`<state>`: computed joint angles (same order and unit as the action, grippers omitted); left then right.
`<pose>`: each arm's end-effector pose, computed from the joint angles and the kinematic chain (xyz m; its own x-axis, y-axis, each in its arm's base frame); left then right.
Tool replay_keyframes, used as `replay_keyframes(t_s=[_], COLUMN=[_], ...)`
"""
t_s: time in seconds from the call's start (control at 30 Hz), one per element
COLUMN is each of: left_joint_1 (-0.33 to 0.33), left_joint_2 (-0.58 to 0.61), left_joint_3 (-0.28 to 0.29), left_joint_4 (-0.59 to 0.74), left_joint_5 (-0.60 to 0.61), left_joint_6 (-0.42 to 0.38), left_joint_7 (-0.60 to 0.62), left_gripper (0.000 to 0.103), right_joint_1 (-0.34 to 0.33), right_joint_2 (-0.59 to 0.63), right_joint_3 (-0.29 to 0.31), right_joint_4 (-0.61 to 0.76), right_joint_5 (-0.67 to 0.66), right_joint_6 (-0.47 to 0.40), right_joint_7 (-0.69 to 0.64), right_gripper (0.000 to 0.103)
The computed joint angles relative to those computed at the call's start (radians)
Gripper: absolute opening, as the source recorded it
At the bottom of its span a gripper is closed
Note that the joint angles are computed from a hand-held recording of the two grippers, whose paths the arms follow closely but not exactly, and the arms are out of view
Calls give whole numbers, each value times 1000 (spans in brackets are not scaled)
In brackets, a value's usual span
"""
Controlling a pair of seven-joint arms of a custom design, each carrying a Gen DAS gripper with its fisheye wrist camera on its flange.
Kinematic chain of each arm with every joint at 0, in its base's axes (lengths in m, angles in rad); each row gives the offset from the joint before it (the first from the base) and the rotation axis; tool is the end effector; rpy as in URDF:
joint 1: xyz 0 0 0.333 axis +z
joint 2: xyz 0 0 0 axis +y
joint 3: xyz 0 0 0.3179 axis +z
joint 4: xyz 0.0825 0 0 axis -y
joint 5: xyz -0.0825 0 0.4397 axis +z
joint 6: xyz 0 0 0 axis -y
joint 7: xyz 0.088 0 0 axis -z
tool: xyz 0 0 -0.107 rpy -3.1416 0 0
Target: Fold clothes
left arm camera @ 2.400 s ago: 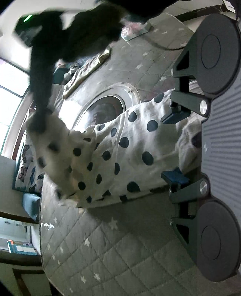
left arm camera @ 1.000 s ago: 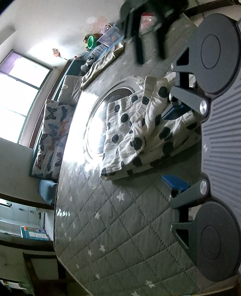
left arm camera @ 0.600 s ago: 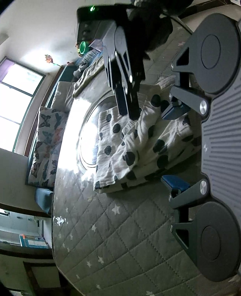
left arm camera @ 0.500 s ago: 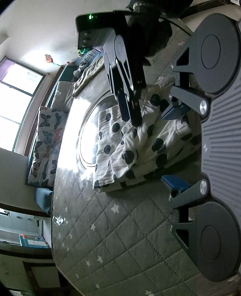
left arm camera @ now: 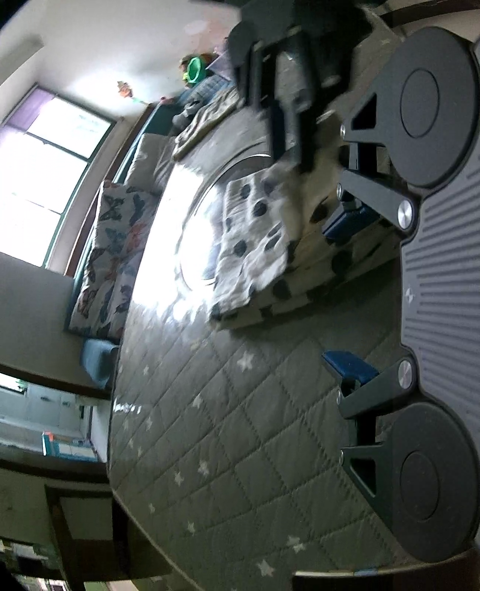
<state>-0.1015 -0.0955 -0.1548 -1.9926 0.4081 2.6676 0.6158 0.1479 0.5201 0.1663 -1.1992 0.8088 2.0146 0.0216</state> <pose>0.6075 -0.1745 0.5758 0.2695 -0.9207 0.2823 -0.6245 -0.3902 -0.6766 0.7522 0.2539 0.5332 0.9911 -0.0531 0.1223 0.0616 -0.6310 -0.7733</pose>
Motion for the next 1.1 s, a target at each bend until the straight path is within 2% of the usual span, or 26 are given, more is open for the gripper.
replay_keyframes(t_s=[0.1,0.23,0.3,0.47,0.6,0.67,0.87,0.93,0.97,1.1], left_joint_1=[7,5,1,-12,-20,-22,-26,-26,-26,-27], left_joint_2=[-14,-11,-2,21,42,49,57,57,56,47], left_joint_3=[1,3,4,3,0,-1,-4,-4,-5,-5], left_joint_4=[-11,-11,-4,13,28,32,38,39,40,35], left_joint_5=[23,13,-2,-57,-106,-134,-192,-195,-195,-195], left_joint_6=[14,29,32,51,59,60,62,64,65,88], left_joint_7=[-26,-14,5,77,128,151,200,207,210,227], left_gripper=[72,73,73,72,69,58,36,31,25,18], right_joint_1=[-13,-10,-5,9,10,11,13,14,13,4], right_joint_2=[-110,-191,-210,-228,-219,-213,-221,-226,-231,-259], right_joint_3=[5,-17,-33,-66,-76,-75,-66,-66,-66,-63], right_joint_4=[-152,-259,-280,-305,-299,-302,-337,-345,-351,-377], right_joint_5=[18,44,46,20,-19,-27,-13,-14,-10,33], right_joint_6=[22,2,-9,41,47,58,121,129,135,157], right_joint_7=[-151,-225,-215,-151,-110,-106,-110,-112,-120,-170], right_gripper=[19,22,22,22,22,22,24,19,17,15])
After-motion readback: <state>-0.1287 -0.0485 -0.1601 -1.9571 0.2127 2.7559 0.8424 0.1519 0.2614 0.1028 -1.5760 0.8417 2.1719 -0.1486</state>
